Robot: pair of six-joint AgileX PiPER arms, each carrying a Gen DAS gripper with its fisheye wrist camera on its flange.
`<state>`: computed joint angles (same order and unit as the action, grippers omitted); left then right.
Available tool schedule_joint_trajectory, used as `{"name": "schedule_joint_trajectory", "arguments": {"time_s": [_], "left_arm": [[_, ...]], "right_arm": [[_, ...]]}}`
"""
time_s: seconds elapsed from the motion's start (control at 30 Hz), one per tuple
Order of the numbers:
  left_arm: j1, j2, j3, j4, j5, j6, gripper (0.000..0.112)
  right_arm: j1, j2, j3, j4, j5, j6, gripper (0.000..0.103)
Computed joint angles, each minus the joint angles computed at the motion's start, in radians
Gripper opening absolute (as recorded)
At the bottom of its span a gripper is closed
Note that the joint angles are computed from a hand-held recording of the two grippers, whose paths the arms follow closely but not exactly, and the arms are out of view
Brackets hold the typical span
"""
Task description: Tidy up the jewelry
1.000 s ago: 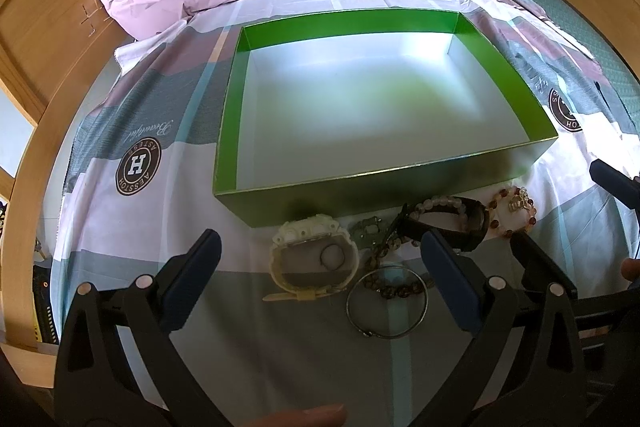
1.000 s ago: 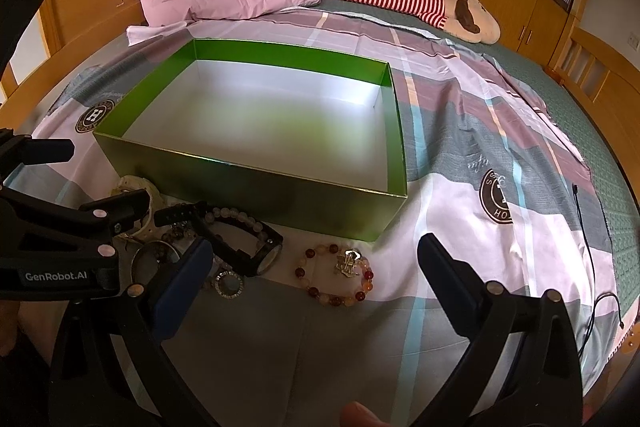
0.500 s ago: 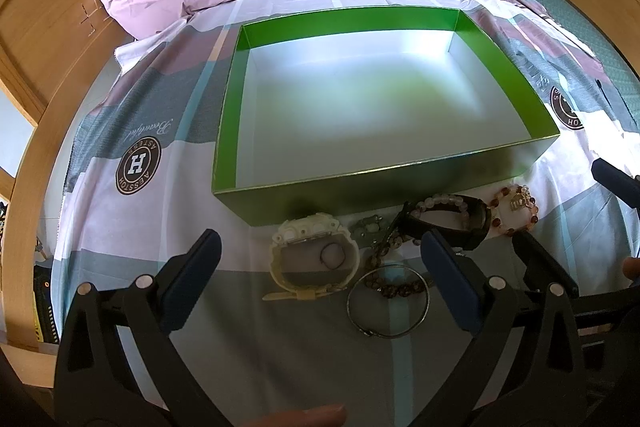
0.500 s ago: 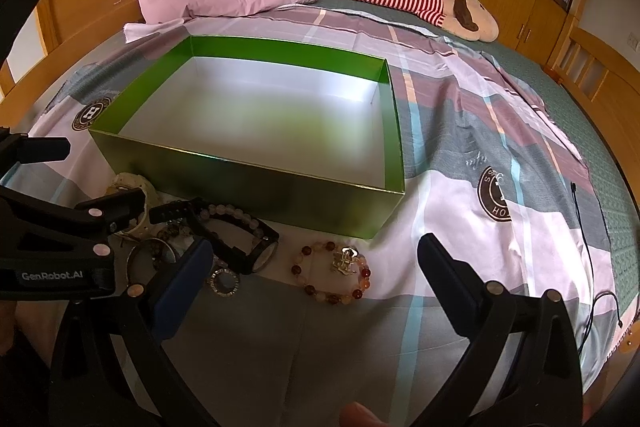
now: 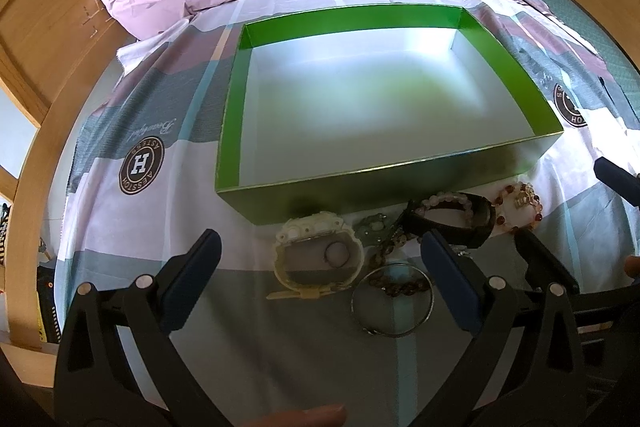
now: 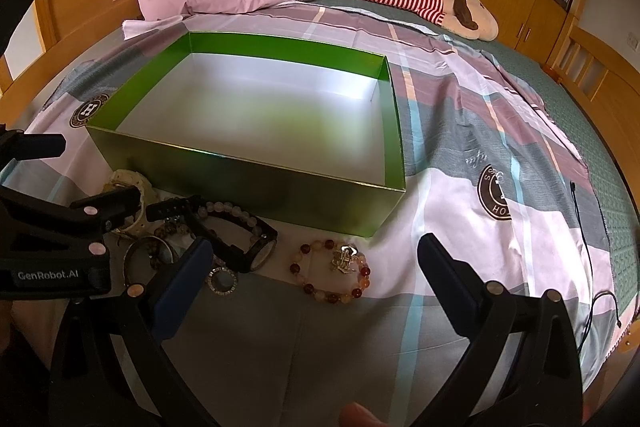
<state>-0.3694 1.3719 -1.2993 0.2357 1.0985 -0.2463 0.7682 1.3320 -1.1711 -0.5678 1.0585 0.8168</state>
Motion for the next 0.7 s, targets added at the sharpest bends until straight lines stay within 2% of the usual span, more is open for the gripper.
{"name": "schedule_joint_trajectory", "arguments": {"time_s": [0.2,0.33,0.4,0.53,0.6,0.67,0.7], "left_arm": [[0.038,0.002,-0.011,-0.013,-0.009,-0.005,0.099],[0.046,0.009,-0.016,-0.009,-0.008,-0.013,0.098],[0.052,0.011,-0.017,-0.028,-0.004,0.006,0.09],[0.042,0.006,-0.012,-0.027,-0.004,0.009,0.082],[0.045,0.007,-0.017,-0.025,0.001,0.014,0.073],[0.078,0.011,-0.033,-0.04,0.009,0.045,0.062],[0.107,0.011,-0.039,-0.052,0.009,0.053,0.055]], "right_arm": [[-0.013,0.021,-0.007,-0.025,0.042,0.018,0.1],[-0.074,0.024,0.0,0.015,0.062,0.001,0.1],[-0.092,0.013,0.007,0.039,0.053,-0.002,0.1],[-0.142,-0.006,0.016,0.102,0.037,-0.023,0.1],[-0.173,0.001,0.014,0.144,0.05,-0.034,0.092],[-0.208,0.006,0.013,0.19,0.058,-0.045,0.067],[-0.23,0.002,0.016,0.213,0.05,-0.051,0.062]]}}
